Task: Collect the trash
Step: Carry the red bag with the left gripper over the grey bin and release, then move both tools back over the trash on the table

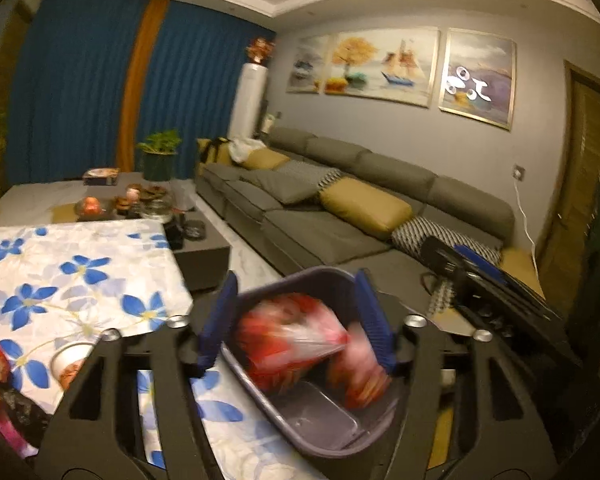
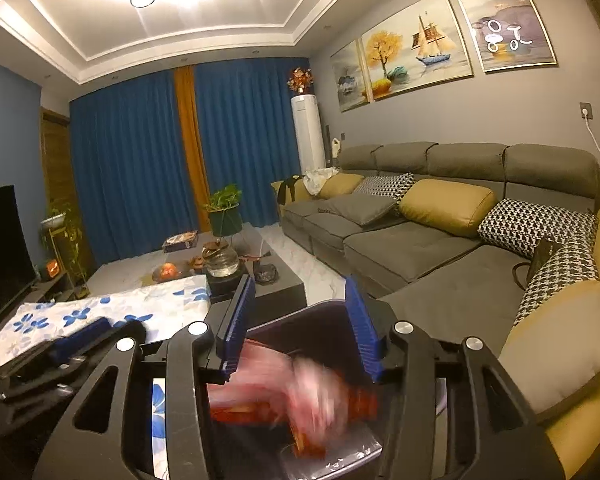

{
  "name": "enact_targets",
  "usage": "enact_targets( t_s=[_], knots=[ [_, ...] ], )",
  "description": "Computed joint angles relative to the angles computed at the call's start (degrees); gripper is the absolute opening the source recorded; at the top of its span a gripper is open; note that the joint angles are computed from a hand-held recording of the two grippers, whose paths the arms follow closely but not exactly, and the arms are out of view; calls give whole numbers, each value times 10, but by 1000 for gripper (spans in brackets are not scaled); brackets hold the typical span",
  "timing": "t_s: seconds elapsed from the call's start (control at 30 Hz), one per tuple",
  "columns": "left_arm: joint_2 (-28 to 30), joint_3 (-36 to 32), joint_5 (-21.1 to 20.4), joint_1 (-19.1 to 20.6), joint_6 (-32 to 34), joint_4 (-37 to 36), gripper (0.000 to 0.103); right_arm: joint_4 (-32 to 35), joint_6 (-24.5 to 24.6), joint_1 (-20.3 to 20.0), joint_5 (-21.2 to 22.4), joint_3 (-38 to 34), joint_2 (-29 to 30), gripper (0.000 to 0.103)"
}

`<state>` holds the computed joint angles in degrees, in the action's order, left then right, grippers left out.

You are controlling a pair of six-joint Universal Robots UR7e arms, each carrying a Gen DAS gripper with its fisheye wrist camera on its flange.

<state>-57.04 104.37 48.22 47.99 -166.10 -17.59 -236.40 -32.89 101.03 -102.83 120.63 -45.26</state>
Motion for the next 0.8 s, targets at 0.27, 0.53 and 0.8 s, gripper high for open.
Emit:
enact_targets(
  t_s=[0.27,0.53,0.8],
  knots=[
    [-40,60,-127,-48,22,-73,92,-62,-1,11,0,42,-9,79],
    [-106,143,-244,-112,38,-119,94,-101,0,32,-3,89,-10,89],
    [-197,235,-383,-194,-23,-95,94,-123,15,56,5,134,9,91]
  ],
)
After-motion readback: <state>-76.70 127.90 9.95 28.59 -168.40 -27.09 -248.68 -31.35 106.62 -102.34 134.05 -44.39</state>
